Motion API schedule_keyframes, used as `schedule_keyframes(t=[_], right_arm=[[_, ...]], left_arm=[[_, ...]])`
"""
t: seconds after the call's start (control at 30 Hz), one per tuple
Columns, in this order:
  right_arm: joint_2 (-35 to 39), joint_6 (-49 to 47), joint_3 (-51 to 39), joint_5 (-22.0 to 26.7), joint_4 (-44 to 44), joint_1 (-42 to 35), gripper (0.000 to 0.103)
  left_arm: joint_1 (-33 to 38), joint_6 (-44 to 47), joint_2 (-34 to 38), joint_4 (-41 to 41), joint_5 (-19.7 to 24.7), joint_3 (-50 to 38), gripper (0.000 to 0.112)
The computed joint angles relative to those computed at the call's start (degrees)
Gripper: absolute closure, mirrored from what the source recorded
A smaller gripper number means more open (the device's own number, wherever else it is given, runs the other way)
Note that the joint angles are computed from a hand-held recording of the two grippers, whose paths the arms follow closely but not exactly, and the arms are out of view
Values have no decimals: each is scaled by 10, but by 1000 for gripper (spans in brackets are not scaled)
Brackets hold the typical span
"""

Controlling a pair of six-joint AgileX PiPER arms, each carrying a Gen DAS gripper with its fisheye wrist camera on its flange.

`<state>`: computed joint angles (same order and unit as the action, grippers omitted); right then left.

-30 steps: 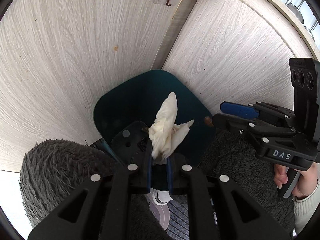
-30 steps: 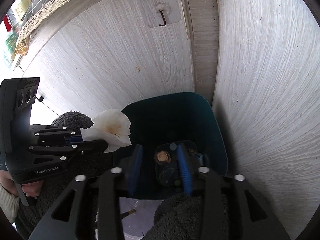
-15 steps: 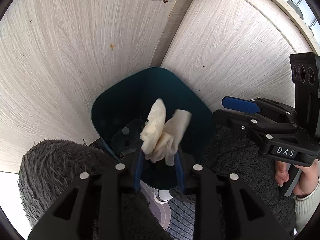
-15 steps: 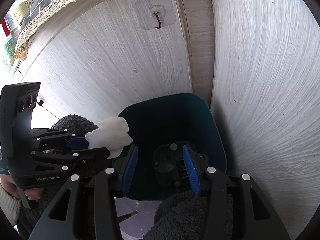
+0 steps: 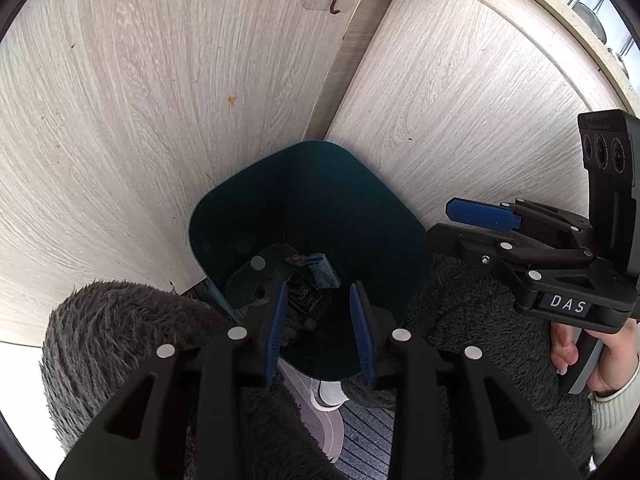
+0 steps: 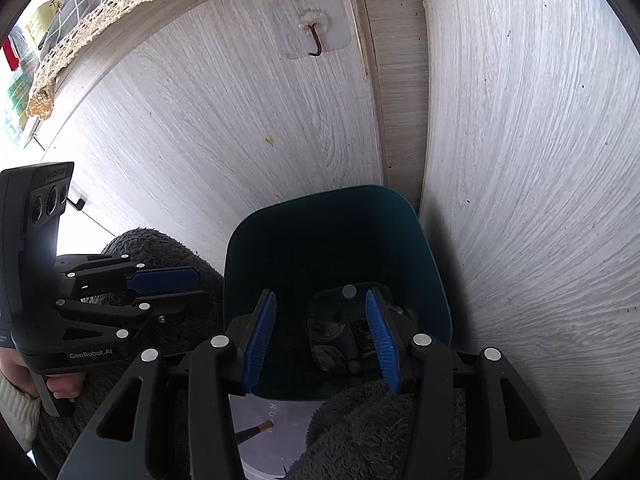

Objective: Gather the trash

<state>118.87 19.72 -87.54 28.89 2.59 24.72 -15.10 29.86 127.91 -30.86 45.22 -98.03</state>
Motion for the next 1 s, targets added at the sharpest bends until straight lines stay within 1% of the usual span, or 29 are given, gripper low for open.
schedule_keyframes(t=[0.07, 0.17, 0.2, 0.23, 0.27, 0.3, 0.37, 0.43, 0.5, 0.53, 0.6, 0.67, 0.7, 0.8, 0.87, 0.93, 1.0], right_arm=[[3, 4, -7, 8, -8, 3, 55], [-9, 38, -8, 14, -49, 16, 53], [-16, 51, -5, 16, -62, 21, 48], [-23, 60, -1, 16, -68, 25, 42], [-28, 69, 2, 16, -70, 29, 39], [-35, 71, 6, 18, -65, 32, 37], [-46, 84, 7, 29, -72, 40, 33], [-60, 107, 4, 44, -100, 53, 25], [-75, 124, -4, 60, -122, 64, 18], [-84, 130, -7, 66, -131, 68, 15], [-103, 149, -13, 78, -147, 75, 13], [-121, 174, -23, 98, -177, 85, 9], [-127, 187, -31, 112, -197, 92, 5], [-149, 224, -49, 146, -257, 111, 3], [-163, 238, -55, 159, -283, 122, 3], [-173, 255, -67, 181, -317, 137, 3], [-183, 266, -73, 196, -342, 150, 3]], left_arm=[[-1, -2, -11, 2, -14, 13, 75], [-3, -4, -47, 4, -59, 57, 64], [-5, -8, -63, 10, -77, 74, 58], [-4, -4, -77, 4, -85, 87, 55], [-1, 5, -88, -7, -87, 95, 54], [1, 11, -100, -16, -90, 104, 50], [0, 15, -130, -18, -101, 124, 45], [-2, 12, -161, -11, -114, 140, 32], [-1, 4, -187, -2, -117, 145, 24], [0, -1, -201, 2, -116, 146, 22], [7, -10, -222, 5, -99, 138, 19], [12, -23, -250, 8, -95, 139, 16], [13, -32, -264, 14, -97, 140, 15], [7, -56, -304, 44, -107, 145, 12], [3, -79, -321, 63, -93, 134, 12], [5, -79, -329, 58, -70, 115, 12], [0, -89, -349, 73, -70, 116, 12]])
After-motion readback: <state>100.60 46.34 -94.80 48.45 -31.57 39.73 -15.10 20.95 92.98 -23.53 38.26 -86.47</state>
